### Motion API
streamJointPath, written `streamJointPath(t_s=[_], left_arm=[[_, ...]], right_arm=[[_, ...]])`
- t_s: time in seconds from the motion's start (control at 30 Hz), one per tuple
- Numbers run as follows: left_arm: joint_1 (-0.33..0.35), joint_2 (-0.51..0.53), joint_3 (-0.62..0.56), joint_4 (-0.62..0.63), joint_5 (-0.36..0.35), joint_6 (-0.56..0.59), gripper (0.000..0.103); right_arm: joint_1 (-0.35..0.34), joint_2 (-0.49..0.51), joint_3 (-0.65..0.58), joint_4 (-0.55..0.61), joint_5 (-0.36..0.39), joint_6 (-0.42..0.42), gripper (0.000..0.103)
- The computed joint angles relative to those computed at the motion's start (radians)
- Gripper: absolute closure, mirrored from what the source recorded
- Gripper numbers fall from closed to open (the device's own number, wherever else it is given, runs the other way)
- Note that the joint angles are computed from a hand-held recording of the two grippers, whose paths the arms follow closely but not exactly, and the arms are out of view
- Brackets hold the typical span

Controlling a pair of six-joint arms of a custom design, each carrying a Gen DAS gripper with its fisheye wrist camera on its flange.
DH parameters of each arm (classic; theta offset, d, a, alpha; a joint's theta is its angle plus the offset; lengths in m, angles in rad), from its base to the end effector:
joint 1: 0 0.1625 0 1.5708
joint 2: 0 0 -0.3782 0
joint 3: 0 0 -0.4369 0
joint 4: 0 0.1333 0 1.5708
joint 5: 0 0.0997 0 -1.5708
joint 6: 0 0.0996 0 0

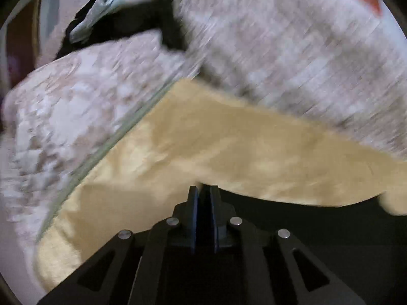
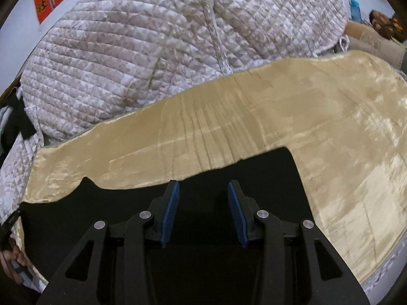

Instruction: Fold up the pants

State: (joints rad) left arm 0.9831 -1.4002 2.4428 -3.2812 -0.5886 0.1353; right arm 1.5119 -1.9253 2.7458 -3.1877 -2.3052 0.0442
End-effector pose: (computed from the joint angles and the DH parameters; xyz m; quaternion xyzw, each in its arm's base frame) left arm -0.0402 -0.4502 0.1762 0.1501 0.8339 -0.3816 0.3694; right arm 0.0494 -0.2926 0.2172 -0.1834 -0.8520 0.3595 0.3336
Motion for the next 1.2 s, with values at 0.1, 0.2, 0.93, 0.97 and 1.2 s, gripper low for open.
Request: streamJointPath(t_s=[0.1, 0.2, 0.93, 0.97, 1.2], left_arm=[[0.055, -0.038, -0.029, 0.207, -0.015, -0.190, 0.090], [0.020, -0.069, 0.006, 0.116, -0.025, -0.152, 0.090], [-0.175, -0.028, 0.097, 0.317, -0.209, -0.196, 0.066], [-0.183, -0.035, 0.107, 0.324, -0.215, -0.191, 0.066], [-0.190, -0.013, 0.111, 0.328, -0.228, -0.189, 0.059]], right_arm=[[-0.018, -0.008, 0.003, 0.017, -0.018, 0.008, 0.062], [-0.031, -0.030, 0.009, 0.034, -0.024, 0.020, 0.062], [0.129, 0.314, -0.071, -0.110, -0.001, -0.144, 0.063], [0.142, 0.345, -0.080, -0.118, 0.007, -0.157, 0.063], [0.175, 0.553, -0.188, -0.044, -0.022, -0.113, 0.063]])
